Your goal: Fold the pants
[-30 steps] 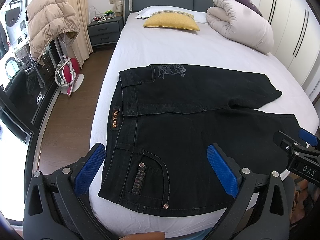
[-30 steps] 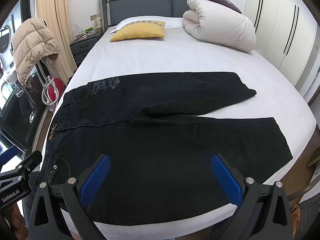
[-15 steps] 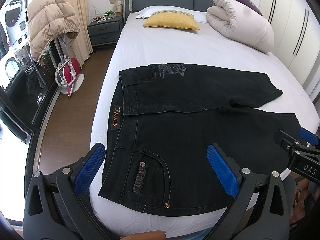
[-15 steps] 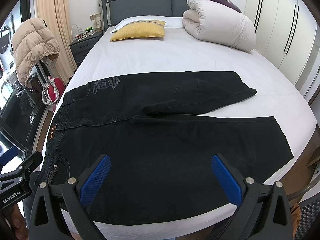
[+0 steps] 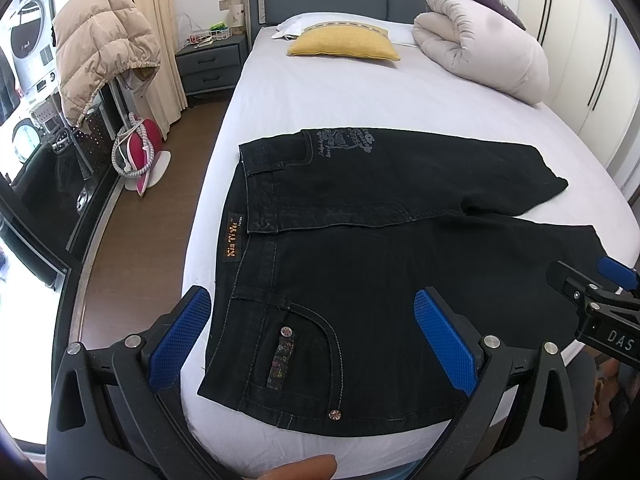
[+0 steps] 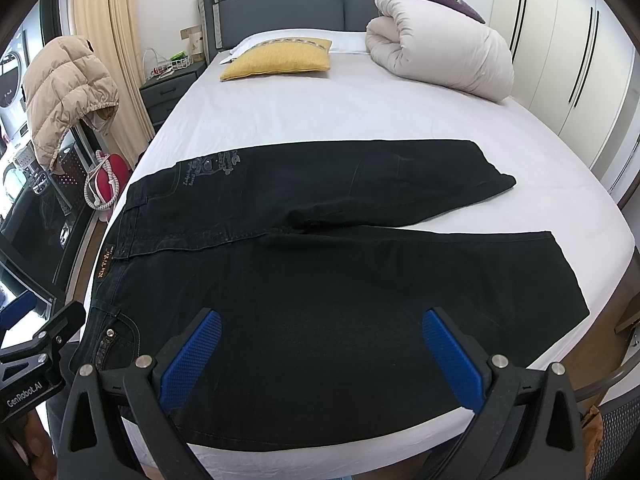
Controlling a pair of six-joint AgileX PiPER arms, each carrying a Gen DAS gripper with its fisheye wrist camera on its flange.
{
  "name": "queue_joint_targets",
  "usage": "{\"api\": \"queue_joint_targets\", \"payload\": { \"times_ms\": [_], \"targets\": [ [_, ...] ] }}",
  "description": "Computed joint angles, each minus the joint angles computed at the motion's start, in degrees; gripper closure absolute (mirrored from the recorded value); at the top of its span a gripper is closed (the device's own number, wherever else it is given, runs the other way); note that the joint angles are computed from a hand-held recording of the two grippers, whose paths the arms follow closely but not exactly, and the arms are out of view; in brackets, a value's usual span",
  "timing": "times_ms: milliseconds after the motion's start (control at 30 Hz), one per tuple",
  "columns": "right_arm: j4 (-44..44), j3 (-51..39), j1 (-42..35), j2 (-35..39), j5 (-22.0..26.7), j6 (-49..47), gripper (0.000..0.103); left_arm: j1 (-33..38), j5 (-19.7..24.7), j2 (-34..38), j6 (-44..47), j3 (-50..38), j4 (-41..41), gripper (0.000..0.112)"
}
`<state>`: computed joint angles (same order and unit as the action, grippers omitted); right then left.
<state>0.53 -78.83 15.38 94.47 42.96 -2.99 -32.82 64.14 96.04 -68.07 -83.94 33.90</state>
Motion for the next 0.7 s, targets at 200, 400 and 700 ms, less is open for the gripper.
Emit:
{"api": "queue_joint_targets", "payload": {
  "times_ms": [200,400,700],
  "targets": [
    [1.57,-2.18,-1.00,1.82,0.75,-2.15,0.000,1.80,-5.10,-1.07,0.82,2.62,-0.15,0.009],
    [12.58,-7.33,-5.01,5.54,1.68,-12.79,0.000,10.01,-11.41,2.83,13.81,0.14,-10.40,0.009],
    [24.18,-26.84,-9.98,19.34,6.79,-26.12,0.000,19.44,-1.94,16.89,25.25,-19.20,-14.42,0.009]
  ]
}}
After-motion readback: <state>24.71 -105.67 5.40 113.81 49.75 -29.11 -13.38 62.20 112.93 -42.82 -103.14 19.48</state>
